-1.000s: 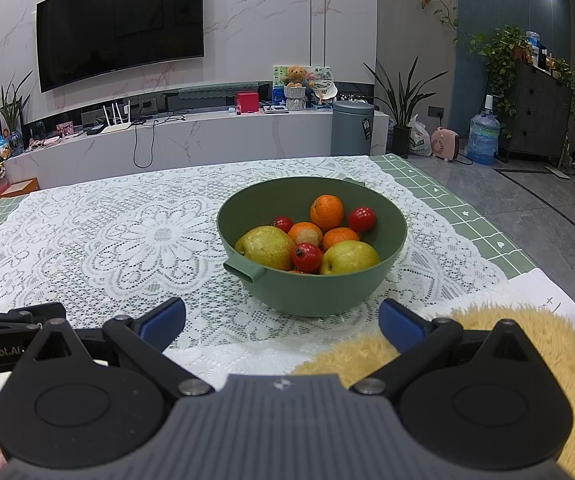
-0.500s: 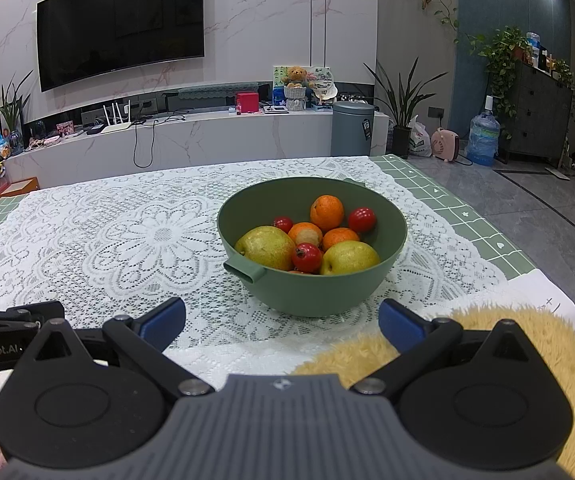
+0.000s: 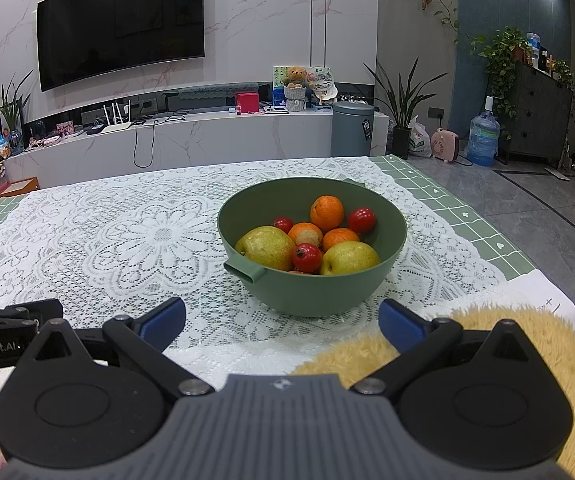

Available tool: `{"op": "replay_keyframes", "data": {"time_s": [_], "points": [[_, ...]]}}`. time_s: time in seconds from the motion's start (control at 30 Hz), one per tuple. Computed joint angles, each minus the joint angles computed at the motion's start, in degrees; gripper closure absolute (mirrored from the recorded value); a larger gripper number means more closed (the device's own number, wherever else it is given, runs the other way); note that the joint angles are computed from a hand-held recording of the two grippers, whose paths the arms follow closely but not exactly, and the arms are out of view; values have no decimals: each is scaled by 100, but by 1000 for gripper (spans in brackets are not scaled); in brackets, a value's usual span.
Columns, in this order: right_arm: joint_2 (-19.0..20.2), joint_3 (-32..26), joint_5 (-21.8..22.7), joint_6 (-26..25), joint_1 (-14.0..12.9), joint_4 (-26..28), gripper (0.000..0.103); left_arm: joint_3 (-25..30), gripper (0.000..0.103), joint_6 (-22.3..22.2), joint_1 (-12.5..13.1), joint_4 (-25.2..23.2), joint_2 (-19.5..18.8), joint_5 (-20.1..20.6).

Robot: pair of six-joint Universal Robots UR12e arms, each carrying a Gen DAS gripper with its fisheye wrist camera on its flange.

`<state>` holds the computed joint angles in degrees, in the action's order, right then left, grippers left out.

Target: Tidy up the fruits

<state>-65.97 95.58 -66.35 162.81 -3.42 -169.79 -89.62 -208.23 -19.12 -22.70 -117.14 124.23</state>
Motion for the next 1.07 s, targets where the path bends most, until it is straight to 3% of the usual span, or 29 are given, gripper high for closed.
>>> {"op": "replay_keyframes", "data": {"time_s": [0.53,1.07], "points": [[3,-1,-3,-7,1,-3,4,-14,4,13,16,0,32,-21],[5,-1,-5,-12,2,-5,4,-51,4,217,-17,307,9,4]]}}
